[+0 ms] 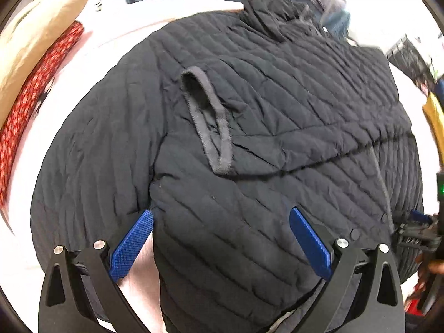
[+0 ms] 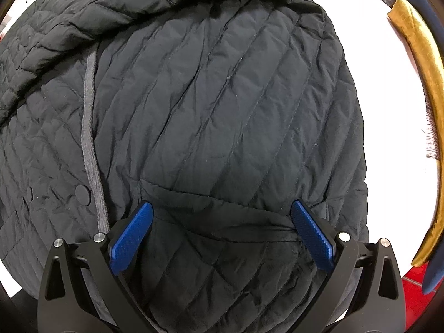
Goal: Fold large clothes
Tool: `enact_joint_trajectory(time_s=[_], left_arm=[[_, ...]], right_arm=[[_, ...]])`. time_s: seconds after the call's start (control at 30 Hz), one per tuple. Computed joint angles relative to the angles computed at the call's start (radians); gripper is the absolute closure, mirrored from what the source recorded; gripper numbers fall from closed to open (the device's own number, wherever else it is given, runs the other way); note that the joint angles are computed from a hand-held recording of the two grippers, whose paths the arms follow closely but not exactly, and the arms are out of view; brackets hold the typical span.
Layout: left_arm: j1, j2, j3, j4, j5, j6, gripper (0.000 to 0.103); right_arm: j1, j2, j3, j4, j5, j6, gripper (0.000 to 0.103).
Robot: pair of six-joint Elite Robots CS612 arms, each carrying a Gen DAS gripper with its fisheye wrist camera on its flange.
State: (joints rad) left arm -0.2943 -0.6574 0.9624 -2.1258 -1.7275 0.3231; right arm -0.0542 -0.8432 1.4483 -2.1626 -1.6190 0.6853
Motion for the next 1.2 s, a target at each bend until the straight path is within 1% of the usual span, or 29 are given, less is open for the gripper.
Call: enact_joint_trajectory(time_s=[0.07,0.17,0.27,0.33,0.37,0.47,0.5,0.53,0.57,0.6,0.67,0.7,0.77,0.8,0.87,0.9,0.97,1.03,1.1,1.2], left_arm=[[0.011,-0.005,0.009,-0.006,-0.018,-0.053,0.006],[0.027,-0.012,0.022,-0.017,-0.027,-0.108,0.006],[0.048,-0.018,0.04,-0.057,-0.036,-0.163,0.008],[0.065,-0.022,0.051,-0.086,-0.048,-0.223,0.008],[0.075,-0.026,0.06,-0.104,-0.053,-0.259,0.009],[0.114,-0.035,0.09,-0.157,-0.057,-0.412,0.01],[0.12,-0.033,0.093,-0.168,-0.054,-0.458,0.011],[0.139,-0.037,0.106,-0.193,-0.047,-0.531,0.012],[0.148,-0.038,0.113,-0.21,-0.035,-0.571,0.012],[0.165,-0.043,0.129,-0.235,-0.013,-0.627,0.013],[0.193,-0.049,0.151,-0.263,0.002,-0.714,0.015],[0.213,-0.051,0.162,-0.269,0.008,-0.762,0.015],[0.242,-0.051,0.177,-0.261,0.039,-0.81,0.015],[0.253,-0.048,0.18,-0.251,0.041,-0.824,0.015],[0.288,-0.033,0.18,-0.209,-0.006,-0.877,0.017],[0.299,-0.026,0.182,-0.207,-0.036,-0.906,0.018],[0.323,-0.015,0.198,-0.235,-0.108,-0.964,0.02],[0.34,-0.006,0.224,-0.312,-0.196,-1.039,0.021],[0.352,0.016,0.239,-0.417,-0.288,-1.146,0.022],[0.366,0.039,0.269,-0.565,-0.368,-1.278,0.022]], right_arm=[[0.001,0.0,0.004,-0.008,-0.006,0.0,0.005],[0.009,-0.005,0.02,-0.044,-0.027,0.002,0.005],[0.012,-0.008,0.029,-0.054,-0.035,0.003,0.005],[0.014,-0.008,0.03,-0.046,-0.031,0.004,0.005],[0.013,-0.007,0.027,-0.038,-0.027,0.005,0.005],[0.012,-0.005,0.022,-0.024,-0.016,0.002,0.005],[0.01,0.0,0.009,-0.016,-0.015,-0.001,0.005],[0.01,0.001,0.009,-0.016,-0.015,-0.002,0.005],[0.01,0.002,0.005,-0.012,-0.017,-0.003,0.005],[0.008,0.004,-0.002,-0.005,-0.018,-0.006,0.005],[0.005,0.015,-0.024,0.013,-0.022,-0.009,0.005],[0.003,0.024,-0.039,0.025,-0.023,-0.011,0.005],[0.007,0.031,-0.057,0.041,-0.026,-0.007,0.005],[0.007,0.033,-0.062,0.048,-0.026,-0.007,0.005],[0.008,0.042,-0.079,0.061,-0.022,-0.005,0.005],[0.007,0.044,-0.084,0.065,-0.019,-0.006,0.005],[0.005,0.048,-0.096,0.074,-0.01,-0.011,0.005],[0.001,0.048,-0.104,0.078,-0.004,-0.021,0.005],[0.002,0.049,-0.114,0.084,-0.017,-0.02,0.005],[0.01,0.055,-0.136,0.097,-0.05,-0.014,0.005]])
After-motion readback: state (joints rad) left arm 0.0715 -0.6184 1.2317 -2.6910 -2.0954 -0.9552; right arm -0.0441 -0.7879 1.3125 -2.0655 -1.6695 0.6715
